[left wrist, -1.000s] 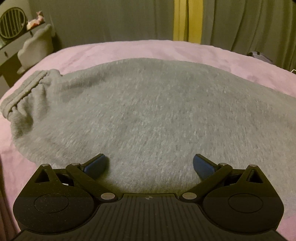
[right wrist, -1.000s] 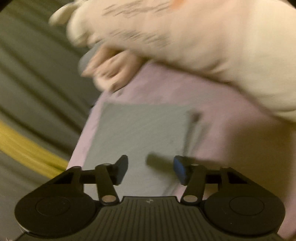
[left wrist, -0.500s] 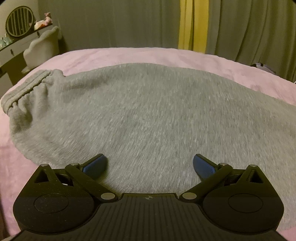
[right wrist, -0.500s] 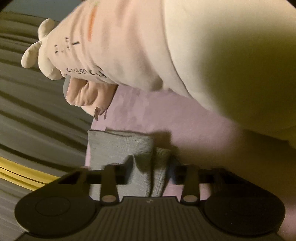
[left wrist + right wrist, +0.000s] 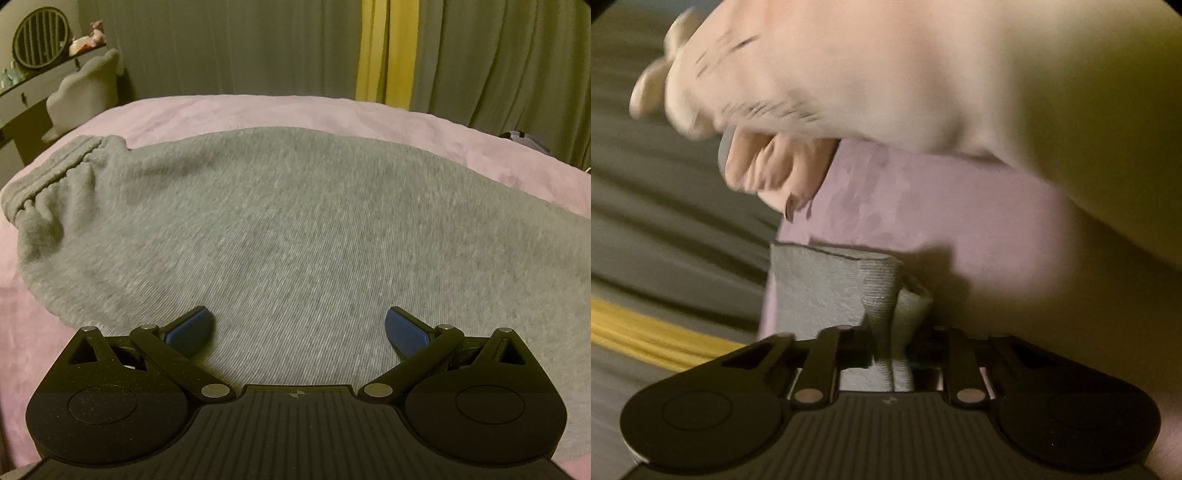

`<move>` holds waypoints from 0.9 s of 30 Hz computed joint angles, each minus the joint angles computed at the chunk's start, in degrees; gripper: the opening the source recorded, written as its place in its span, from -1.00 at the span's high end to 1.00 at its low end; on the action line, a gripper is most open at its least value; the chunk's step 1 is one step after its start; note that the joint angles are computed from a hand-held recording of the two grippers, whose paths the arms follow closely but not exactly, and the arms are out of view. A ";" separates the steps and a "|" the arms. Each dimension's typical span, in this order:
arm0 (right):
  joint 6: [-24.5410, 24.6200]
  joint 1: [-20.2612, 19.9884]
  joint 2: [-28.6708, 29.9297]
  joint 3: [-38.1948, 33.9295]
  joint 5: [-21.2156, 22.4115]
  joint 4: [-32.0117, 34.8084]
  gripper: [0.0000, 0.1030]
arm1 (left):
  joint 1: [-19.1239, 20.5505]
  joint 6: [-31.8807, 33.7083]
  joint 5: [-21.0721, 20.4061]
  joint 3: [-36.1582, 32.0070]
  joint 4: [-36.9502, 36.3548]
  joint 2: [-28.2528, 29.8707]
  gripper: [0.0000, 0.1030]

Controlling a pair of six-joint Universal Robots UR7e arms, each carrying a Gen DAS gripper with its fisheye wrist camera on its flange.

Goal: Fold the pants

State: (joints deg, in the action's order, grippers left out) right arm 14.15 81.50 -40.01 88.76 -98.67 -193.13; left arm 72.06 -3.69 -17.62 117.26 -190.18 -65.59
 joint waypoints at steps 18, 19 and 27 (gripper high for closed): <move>-61.06 22.44 18.91 -5.00 -8.83 10.21 0.72 | -3.43 -1.88 -2.06 6.67 -7.81 -7.21 -1.00; -60.98 22.88 18.80 -4.73 -9.48 9.87 0.72 | -3.13 -1.54 -2.85 6.61 -7.30 -7.23 -1.00; -55.38 22.67 13.56 0.65 -3.88 7.27 0.77 | -1.71 0.59 -6.10 5.13 -4.10 -5.07 -1.00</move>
